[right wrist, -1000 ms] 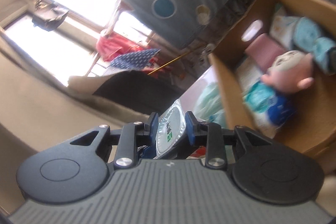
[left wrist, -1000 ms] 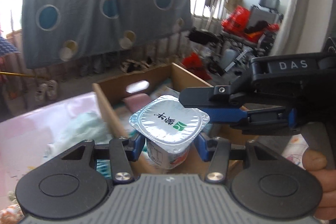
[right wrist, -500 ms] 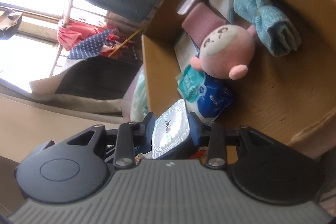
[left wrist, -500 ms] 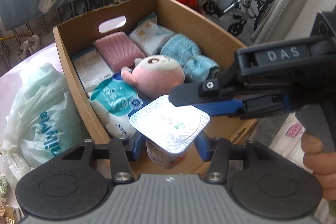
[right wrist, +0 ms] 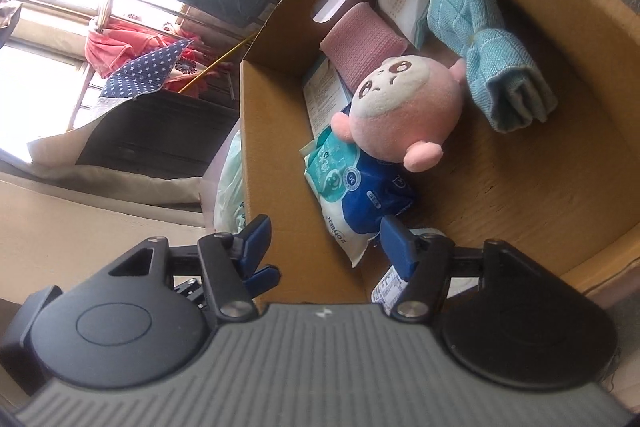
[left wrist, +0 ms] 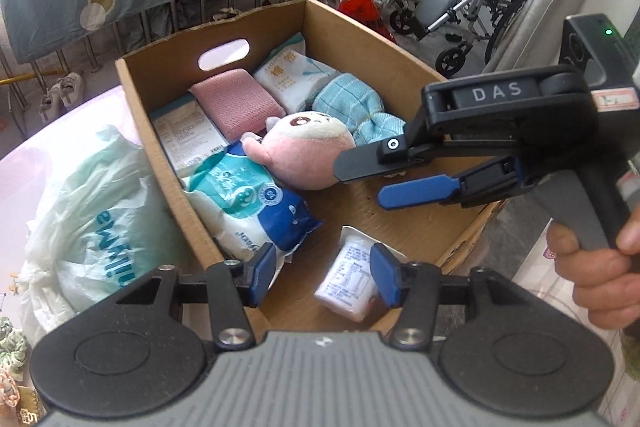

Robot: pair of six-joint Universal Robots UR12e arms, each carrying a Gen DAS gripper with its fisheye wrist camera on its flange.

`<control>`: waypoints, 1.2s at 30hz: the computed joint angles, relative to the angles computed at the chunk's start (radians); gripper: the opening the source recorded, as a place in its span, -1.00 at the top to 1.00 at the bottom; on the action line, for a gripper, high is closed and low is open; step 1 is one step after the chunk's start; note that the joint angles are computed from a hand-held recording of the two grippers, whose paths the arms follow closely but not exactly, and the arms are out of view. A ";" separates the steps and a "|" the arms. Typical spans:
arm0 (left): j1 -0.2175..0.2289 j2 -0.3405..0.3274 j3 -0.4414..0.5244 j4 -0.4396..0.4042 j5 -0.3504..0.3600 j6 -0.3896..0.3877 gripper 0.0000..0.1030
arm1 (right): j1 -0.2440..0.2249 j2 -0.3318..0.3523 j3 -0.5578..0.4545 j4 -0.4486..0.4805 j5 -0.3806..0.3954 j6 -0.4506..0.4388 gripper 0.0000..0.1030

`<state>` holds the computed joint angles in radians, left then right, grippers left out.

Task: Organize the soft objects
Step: 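Press the yogurt cup down into the box with the right gripper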

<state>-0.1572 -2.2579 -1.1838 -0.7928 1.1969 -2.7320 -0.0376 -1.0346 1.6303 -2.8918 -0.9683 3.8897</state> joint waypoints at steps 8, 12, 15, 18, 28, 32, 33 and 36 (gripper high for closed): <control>0.047 0.072 -0.116 0.160 -0.025 -0.027 -0.03 | 0.010 -0.001 -0.065 0.206 -0.072 -0.139 -0.19; 0.082 0.101 -0.169 0.226 -0.026 -0.079 -0.03 | 0.019 0.017 -0.149 0.427 -0.106 -0.274 -0.24; 0.108 0.117 -0.205 0.268 -0.022 -0.122 -0.03 | 0.025 0.040 -0.215 0.579 -0.130 -0.364 -0.24; 0.131 0.129 -0.238 0.304 -0.013 -0.156 -0.03 | 0.030 0.068 -0.272 0.703 -0.142 -0.418 -0.24; 0.183 0.134 -0.281 0.329 -0.001 -0.203 -0.03 | 0.071 0.125 -0.365 0.835 -0.275 -0.453 0.18; 0.192 0.128 -0.280 0.330 -0.018 -0.225 -0.03 | 0.088 0.123 -0.367 0.815 -0.322 -0.464 0.74; 0.193 0.127 -0.280 0.332 -0.023 -0.227 -0.03 | 0.095 0.122 -0.369 0.806 -0.342 -0.471 0.75; 0.197 0.128 -0.286 0.337 -0.037 -0.229 -0.03 | 0.117 0.115 -0.373 0.782 -0.429 -0.509 0.83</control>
<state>0.0400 -2.1295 -1.4695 -0.4554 1.1599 -2.9609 0.0791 -0.9194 1.2575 -2.1100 -1.3974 3.3809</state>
